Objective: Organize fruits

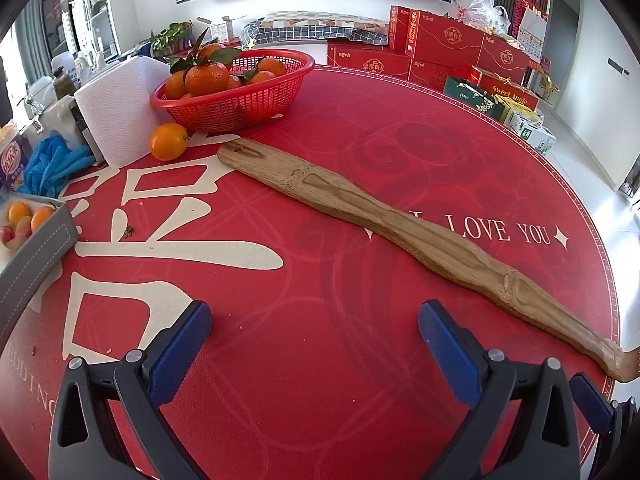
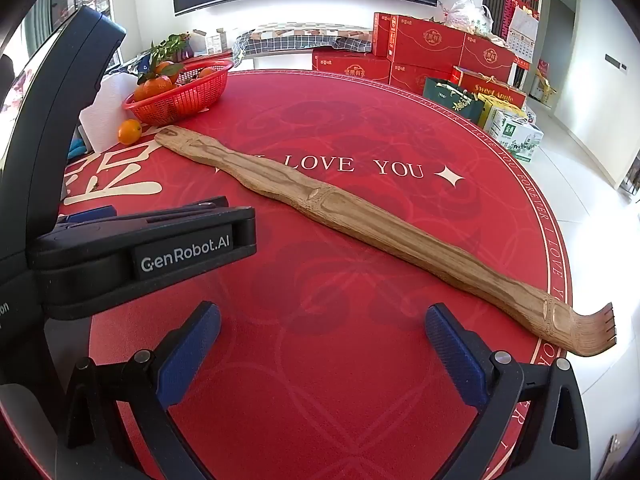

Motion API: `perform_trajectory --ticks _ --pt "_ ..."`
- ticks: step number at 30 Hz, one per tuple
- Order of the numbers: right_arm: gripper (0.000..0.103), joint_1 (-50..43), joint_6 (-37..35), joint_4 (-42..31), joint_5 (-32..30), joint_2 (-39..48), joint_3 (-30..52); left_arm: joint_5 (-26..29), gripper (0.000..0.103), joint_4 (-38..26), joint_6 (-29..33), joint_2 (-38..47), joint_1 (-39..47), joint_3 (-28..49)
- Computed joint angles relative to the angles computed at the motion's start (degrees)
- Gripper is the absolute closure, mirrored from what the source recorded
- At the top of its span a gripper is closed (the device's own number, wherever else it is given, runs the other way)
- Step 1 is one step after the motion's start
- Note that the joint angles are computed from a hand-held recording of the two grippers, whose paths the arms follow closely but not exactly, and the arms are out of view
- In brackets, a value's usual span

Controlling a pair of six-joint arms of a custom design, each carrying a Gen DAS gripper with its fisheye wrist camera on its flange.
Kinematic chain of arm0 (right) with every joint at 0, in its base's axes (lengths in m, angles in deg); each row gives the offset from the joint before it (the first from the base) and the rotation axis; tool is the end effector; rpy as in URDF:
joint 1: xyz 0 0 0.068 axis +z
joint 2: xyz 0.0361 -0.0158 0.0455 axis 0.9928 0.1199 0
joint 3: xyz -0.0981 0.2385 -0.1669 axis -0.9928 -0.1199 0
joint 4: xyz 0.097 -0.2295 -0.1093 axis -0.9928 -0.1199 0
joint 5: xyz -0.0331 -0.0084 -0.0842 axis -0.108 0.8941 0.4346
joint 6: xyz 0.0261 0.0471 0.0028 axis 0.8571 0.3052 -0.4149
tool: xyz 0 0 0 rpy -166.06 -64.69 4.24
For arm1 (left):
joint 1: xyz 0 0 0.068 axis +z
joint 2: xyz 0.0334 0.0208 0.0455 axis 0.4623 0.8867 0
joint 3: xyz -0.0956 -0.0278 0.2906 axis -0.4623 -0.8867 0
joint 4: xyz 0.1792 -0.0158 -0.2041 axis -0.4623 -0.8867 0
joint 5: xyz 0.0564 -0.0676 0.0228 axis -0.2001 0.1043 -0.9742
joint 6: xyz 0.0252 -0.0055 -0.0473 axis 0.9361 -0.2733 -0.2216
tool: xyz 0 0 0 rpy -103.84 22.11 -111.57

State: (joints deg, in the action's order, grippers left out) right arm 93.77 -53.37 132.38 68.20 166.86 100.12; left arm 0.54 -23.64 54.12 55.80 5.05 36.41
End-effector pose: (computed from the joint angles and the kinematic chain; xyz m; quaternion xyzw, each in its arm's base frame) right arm 0.2841 0.0499 -0.0145 0.0490 0.9378 0.0294 0.3425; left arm 0.3442 -0.1355 -0.0018 0.0299 0.9524 -0.0128 0.3030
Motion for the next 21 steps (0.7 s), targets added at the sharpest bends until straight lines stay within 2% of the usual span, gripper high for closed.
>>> perform_trajectory --ticks 9,11,15,21 --pt "0.0 0.0 0.1 -0.1 0.0 0.0 0.0 0.0 0.0 0.3 0.1 0.1 0.0 -0.1" --pt "0.0 0.1 0.7 -1.4 0.4 -0.6 0.2 -0.1 0.0 0.2 0.0 0.0 0.0 0.0" --pt "0.0 1.0 3.2 -9.1 1.0 -3.0 2.7 -0.1 0.0 0.2 0.0 0.0 0.0 0.0" --pt "0.0 1.9 3.7 -10.1 1.8 -2.1 5.5 0.0 0.0 0.2 0.0 0.0 0.0 -0.1"
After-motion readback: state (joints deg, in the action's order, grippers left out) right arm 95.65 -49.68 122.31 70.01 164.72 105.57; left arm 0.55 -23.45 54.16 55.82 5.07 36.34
